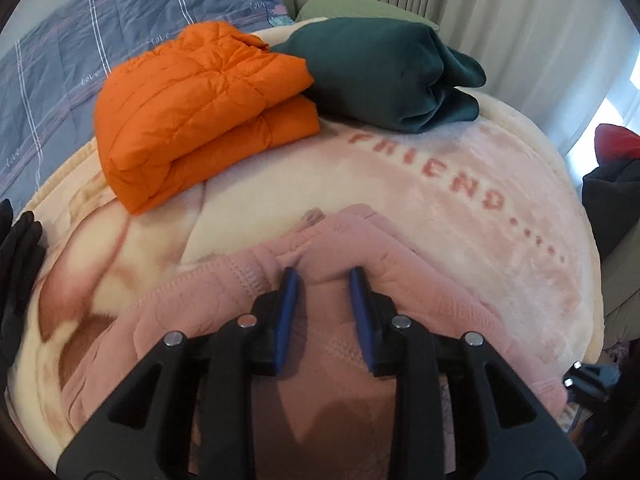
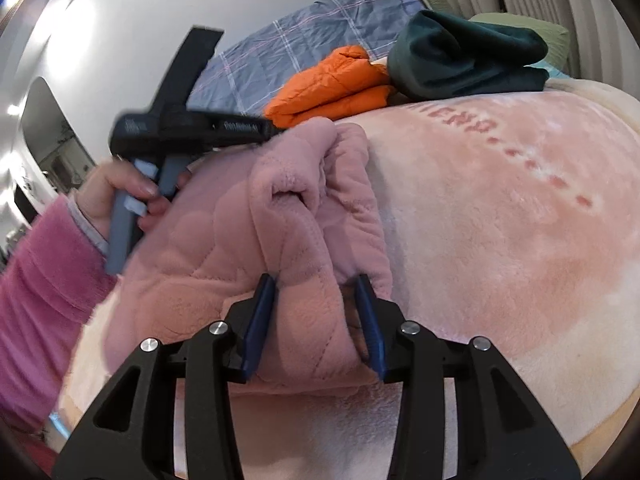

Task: Fold large clothes

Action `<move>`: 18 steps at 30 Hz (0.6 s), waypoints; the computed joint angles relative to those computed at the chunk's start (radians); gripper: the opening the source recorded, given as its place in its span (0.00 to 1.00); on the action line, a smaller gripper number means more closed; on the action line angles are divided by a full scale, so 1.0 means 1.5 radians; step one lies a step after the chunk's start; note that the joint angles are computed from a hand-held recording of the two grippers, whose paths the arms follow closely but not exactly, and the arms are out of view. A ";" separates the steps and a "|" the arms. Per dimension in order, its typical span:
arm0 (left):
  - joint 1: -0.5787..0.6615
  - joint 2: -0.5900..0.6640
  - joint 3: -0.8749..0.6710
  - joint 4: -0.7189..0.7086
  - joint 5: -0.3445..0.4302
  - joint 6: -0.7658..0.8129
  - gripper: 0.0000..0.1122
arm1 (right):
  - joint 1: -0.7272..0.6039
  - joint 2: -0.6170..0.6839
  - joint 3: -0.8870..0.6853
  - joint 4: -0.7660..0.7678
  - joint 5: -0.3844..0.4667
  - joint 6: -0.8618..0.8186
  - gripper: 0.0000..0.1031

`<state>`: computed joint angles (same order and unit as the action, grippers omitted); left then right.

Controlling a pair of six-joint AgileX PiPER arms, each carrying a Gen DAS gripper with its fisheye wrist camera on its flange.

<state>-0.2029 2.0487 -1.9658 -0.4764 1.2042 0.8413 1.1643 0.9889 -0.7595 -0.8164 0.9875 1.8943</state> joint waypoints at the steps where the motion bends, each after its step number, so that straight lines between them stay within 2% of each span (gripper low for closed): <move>1: -0.002 -0.008 0.011 0.002 -0.011 0.003 0.27 | 0.001 -0.009 -0.013 -0.002 0.012 -0.014 0.41; 4: -0.002 -0.024 0.032 0.002 -0.027 0.011 0.27 | -0.007 0.003 -0.081 -0.036 0.065 -0.097 0.40; 5: -0.001 -0.028 0.039 -0.002 -0.028 0.012 0.27 | -0.028 0.011 -0.098 -0.044 0.053 -0.130 0.38; 6: 0.000 -0.027 0.036 -0.004 -0.025 0.012 0.27 | -0.048 0.016 -0.104 -0.045 0.032 -0.152 0.32; 8: 0.000 -0.025 0.035 -0.005 -0.025 0.012 0.27 | -0.132 0.048 -0.112 0.008 -0.061 -0.229 0.27; 10: 0.002 -0.025 0.035 -0.007 -0.026 0.014 0.27 | -0.190 0.116 -0.106 0.061 -0.090 -0.269 0.29; 11: 0.004 -0.023 0.032 -0.009 -0.023 0.015 0.27 | -0.204 0.130 -0.079 0.057 -0.121 -0.252 0.34; 12: 0.006 -0.016 0.024 -0.011 -0.019 0.009 0.27 | -0.228 0.124 -0.039 0.063 -0.179 -0.229 0.39; 13: 0.007 -0.009 0.017 -0.011 -0.015 0.003 0.27 | -0.260 0.094 0.005 0.084 -0.244 -0.204 0.40; 14: 0.010 0.003 0.002 -0.015 -0.003 -0.005 0.27 | -0.280 0.075 0.029 0.099 -0.283 -0.206 0.41; 15: 0.011 0.007 -0.003 -0.018 0.002 -0.007 0.27 | -0.290 0.070 0.034 0.116 -0.295 -0.234 0.41; 16: 0.011 0.007 -0.004 -0.019 0.003 -0.007 0.27 | -0.282 0.075 0.024 0.113 -0.280 -0.255 0.41; 18: 0.006 -0.010 0.020 -0.014 -0.019 0.001 0.27 | -0.254 0.087 -0.005 0.106 -0.221 -0.253 0.41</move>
<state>-0.1938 2.0342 -1.9356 -0.4980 1.1750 0.8432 0.7826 1.1189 -0.7674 -0.6579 0.6556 1.5155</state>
